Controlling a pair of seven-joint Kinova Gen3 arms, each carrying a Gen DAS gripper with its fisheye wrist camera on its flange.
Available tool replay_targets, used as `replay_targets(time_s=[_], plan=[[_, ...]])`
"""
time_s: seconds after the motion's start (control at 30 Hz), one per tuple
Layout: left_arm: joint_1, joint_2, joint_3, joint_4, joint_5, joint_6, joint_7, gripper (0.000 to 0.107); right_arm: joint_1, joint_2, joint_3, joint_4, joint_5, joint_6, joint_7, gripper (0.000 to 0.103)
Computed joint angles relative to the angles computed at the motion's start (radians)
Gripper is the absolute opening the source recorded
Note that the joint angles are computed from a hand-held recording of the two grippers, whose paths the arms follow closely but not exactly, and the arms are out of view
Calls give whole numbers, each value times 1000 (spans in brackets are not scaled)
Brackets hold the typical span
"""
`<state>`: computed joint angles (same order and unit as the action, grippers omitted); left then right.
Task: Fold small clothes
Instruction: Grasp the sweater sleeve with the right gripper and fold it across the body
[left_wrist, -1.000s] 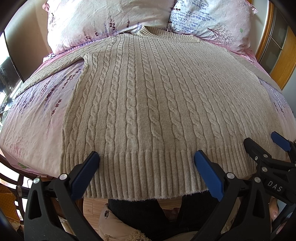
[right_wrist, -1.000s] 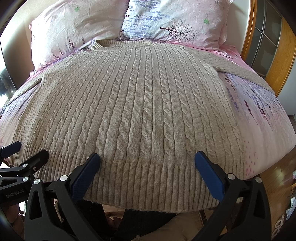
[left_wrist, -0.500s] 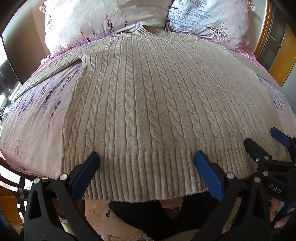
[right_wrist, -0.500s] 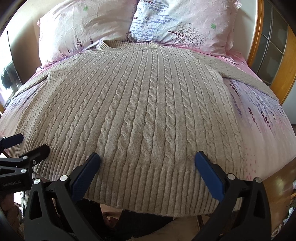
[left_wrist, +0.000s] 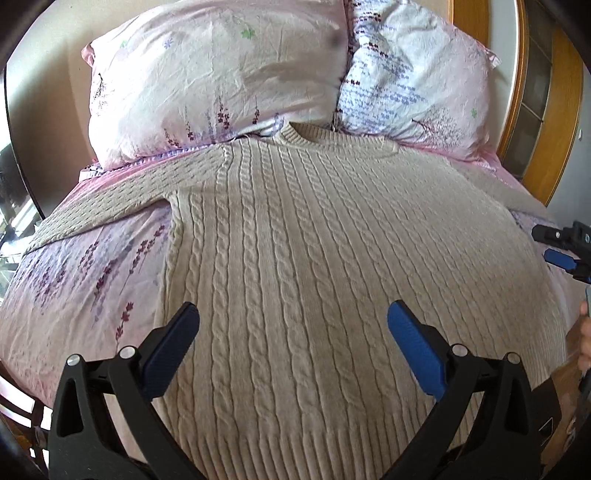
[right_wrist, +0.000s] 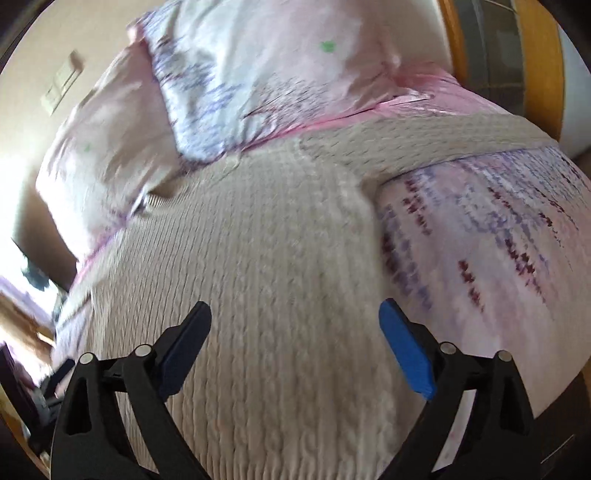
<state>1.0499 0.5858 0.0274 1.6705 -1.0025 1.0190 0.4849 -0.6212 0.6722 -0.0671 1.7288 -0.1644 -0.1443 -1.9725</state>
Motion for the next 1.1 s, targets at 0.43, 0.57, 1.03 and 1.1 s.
replay_targets(time_s=[0.43,0.57,1.03,1.1], plan=[[-129,-81,-32,120,-204,-167,87,101,167,164,170,-365,-98,301,-350,59],[-183,-72,-12,91,-194,-177,-8,101,251,190,92,-392,-88,288,-397,52],[-234,-79,-66,134,-270,-368,79,101,217,222,158,-380,-18,196,-491,10],[-232,-81,-68,138,-279,-365,91,101,175,207,207,-349,-13,142,-492,9]])
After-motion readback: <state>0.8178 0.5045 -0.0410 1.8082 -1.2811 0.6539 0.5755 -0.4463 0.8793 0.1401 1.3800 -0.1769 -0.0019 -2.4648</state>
